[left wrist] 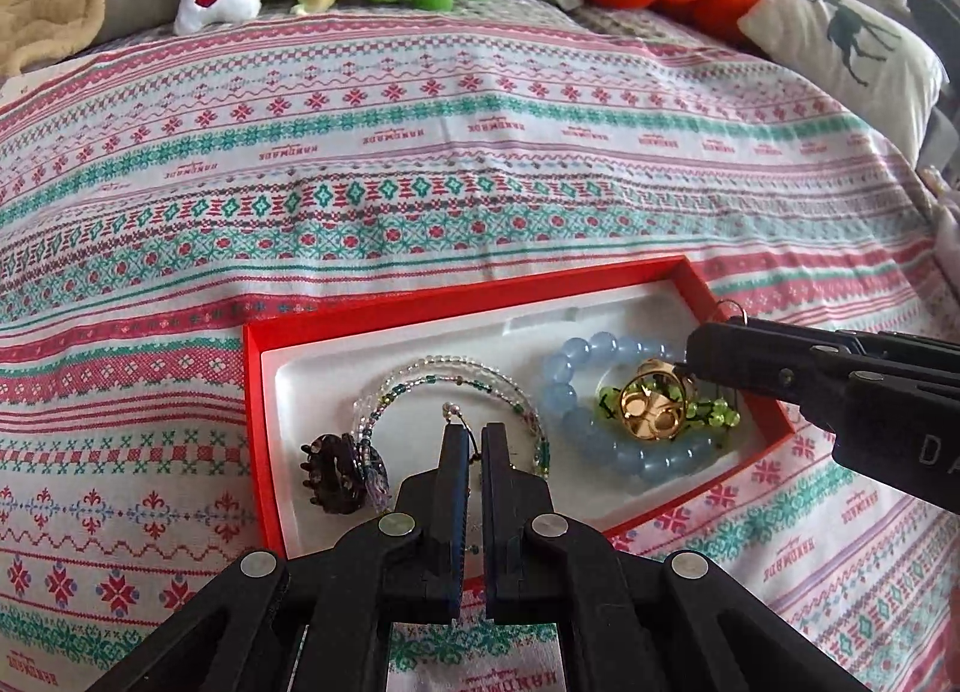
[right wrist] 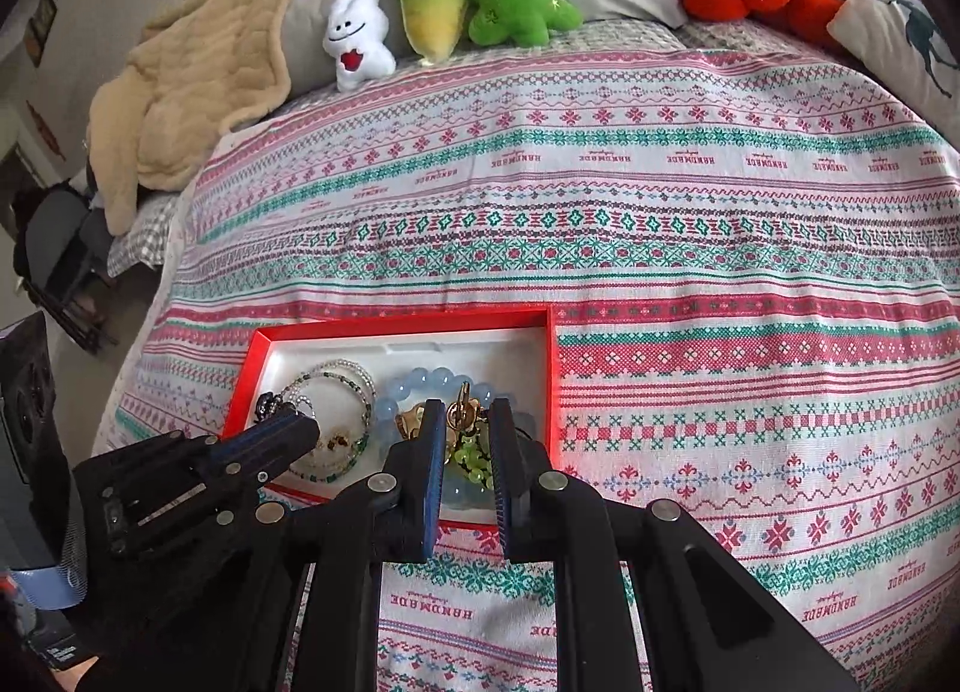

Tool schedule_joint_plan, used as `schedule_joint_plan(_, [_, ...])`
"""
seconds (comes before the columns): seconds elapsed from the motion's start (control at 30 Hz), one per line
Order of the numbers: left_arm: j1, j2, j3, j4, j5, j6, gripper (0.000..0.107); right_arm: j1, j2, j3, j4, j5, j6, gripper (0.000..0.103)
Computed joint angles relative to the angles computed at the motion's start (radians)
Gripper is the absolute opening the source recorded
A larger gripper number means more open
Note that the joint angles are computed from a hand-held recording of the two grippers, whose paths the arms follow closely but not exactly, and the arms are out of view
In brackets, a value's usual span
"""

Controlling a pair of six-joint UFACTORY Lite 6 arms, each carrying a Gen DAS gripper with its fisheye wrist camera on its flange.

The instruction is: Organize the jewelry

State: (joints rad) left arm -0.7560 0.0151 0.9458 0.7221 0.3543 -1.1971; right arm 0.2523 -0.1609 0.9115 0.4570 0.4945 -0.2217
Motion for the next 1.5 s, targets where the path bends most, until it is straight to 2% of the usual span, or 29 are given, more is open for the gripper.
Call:
schedule_joint_plan(0.1, [0.003, -0.001, 0.002, -0.010, -0.003, 0.014, 0.001, -0.007, 0.030, 0.014, 0.017, -0.005, -0.009, 0.016])
schedule_joint_plan(0.2, [-0.002, -0.015, -0.003, -0.012, 0.004, 0.020, 0.013, -0.031, 0.054, 0.027, 0.082, 0.011, -0.056, 0.017])
schedule_joint_plan(0.23, [-0.006, -0.021, -0.004, -0.008, 0.010, 0.018, 0.019, -0.037, 0.057, 0.029, 0.089, 0.017, -0.056, 0.019])
schedule_joint_plan(0.37, [-0.029, -0.061, -0.020, -0.003, 0.033, 0.015, 0.025, -0.057, 0.036, 0.021, 0.133, 0.039, -0.091, 0.036])
schedule_joint_plan(0.5, [-0.060, -0.123, -0.057, -0.001, 0.063, -0.010, 0.041, -0.075, -0.023, 0.002, 0.132, 0.067, -0.093, 0.042])
schedule_joint_plan(0.67, [-0.114, -0.205, -0.123, -0.014, 0.110, -0.048, 0.057, -0.114, -0.136, -0.056, 0.110, 0.120, -0.077, 0.056])
schedule_joint_plan(0.77, [-0.156, -0.246, -0.160, -0.027, 0.152, -0.078, 0.070, -0.117, -0.210, -0.104, 0.045, 0.151, -0.017, 0.059])
schedule_joint_plan(0.83, [-0.195, -0.275, -0.186, -0.006, 0.199, -0.141, 0.086, -0.108, -0.265, -0.140, -0.016, 0.165, 0.035, 0.062])
schedule_joint_plan(0.93, [-0.258, -0.299, -0.213, 0.016, 0.292, -0.224, 0.096, -0.043, -0.340, -0.184, -0.234, 0.173, 0.268, 0.065])
schedule_joint_plan(1.0, [-0.290, -0.302, -0.218, -0.006, 0.352, -0.246, 0.101, -0.012, -0.387, -0.214, -0.321, 0.197, 0.375, 0.072])
schedule_joint_plan(1.13, [-0.366, -0.325, -0.250, -0.002, 0.460, -0.356, 0.102, 0.052, -0.468, -0.270, -0.403, 0.254, 0.482, 0.088])
schedule_joint_plan(1.17, [-0.371, -0.333, -0.261, -0.016, 0.473, -0.367, 0.102, 0.082, -0.492, -0.287, -0.445, 0.267, 0.527, 0.093])
schedule_joint_plan(1.23, [-0.379, -0.351, -0.286, -0.040, 0.488, -0.382, 0.102, 0.149, -0.531, -0.319, -0.525, 0.299, 0.614, 0.098])
schedule_joint_plan(1.37, [-0.389, -0.380, -0.322, -0.053, 0.529, -0.408, 0.102, 0.255, -0.598, -0.378, -0.612, 0.350, 0.714, 0.101])
schedule_joint_plan(1.5, [-0.387, -0.402, -0.338, -0.069, 0.525, -0.405, 0.102, 0.354, -0.618, -0.416, -0.699, 0.388, 0.797, 0.101])
